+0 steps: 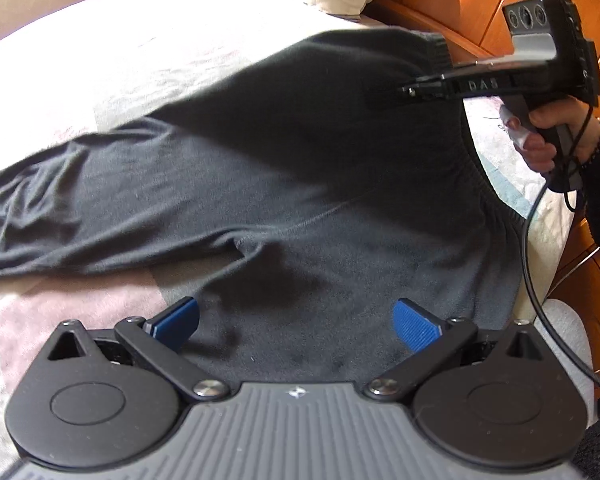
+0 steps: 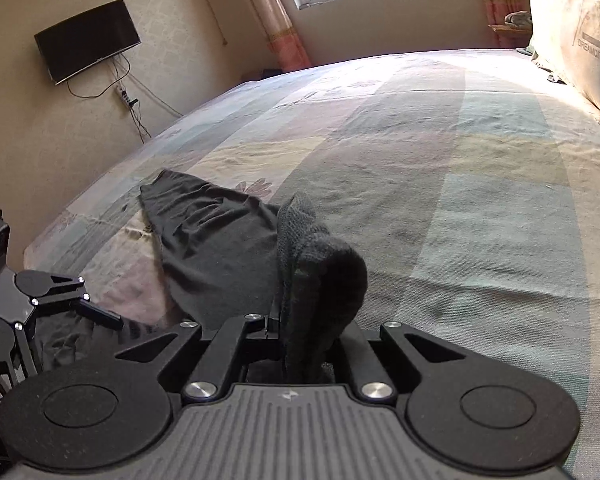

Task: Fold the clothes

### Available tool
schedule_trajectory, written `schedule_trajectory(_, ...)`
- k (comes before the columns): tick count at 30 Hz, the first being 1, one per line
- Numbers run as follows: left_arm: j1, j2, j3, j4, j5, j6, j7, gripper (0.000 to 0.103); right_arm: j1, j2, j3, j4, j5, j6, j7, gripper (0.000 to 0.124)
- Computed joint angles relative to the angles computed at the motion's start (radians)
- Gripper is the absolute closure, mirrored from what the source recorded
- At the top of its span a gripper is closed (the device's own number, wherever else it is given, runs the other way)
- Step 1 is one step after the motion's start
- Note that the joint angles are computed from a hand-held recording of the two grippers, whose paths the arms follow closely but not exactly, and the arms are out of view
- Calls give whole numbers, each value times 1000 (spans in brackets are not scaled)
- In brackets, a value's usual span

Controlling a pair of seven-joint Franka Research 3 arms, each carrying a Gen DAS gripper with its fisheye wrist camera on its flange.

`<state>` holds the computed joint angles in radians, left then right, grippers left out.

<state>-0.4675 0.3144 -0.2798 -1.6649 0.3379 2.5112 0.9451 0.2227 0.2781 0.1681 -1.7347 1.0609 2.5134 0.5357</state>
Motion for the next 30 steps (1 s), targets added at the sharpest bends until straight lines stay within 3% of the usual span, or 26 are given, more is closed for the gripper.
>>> schedule_trajectory(5, -19, 27, 25, 66, 71, -52, -1, 1, 2, -12, -4, -17, -3, 2, -24, 117)
schedule_trajectory(10, -4, 43, 12, 62, 38, 4, 0, 1, -23, 31, -7, 27, 20, -21, 3, 117)
schedule_trajectory(17, -1, 44, 11, 45, 8, 7, 14, 1, -55, 64, 1, 79, 51, -68, 12, 110)
schedule_trajectory(21, 3, 20, 15, 12, 13, 31, 0, 1, -44, 83, 3, 103, 22, -51, 47, 109)
schedule_trajectory(25, 7, 7, 17, -3, 32, 42, 4, 1, -43, 81, 13, 104, 12, -38, 54, 116)
schedule_trajectory(30, 3, 29, 32, 39, 88, 16, 41, 1, -52, 26, 18, 57, 37, -72, -11, 117)
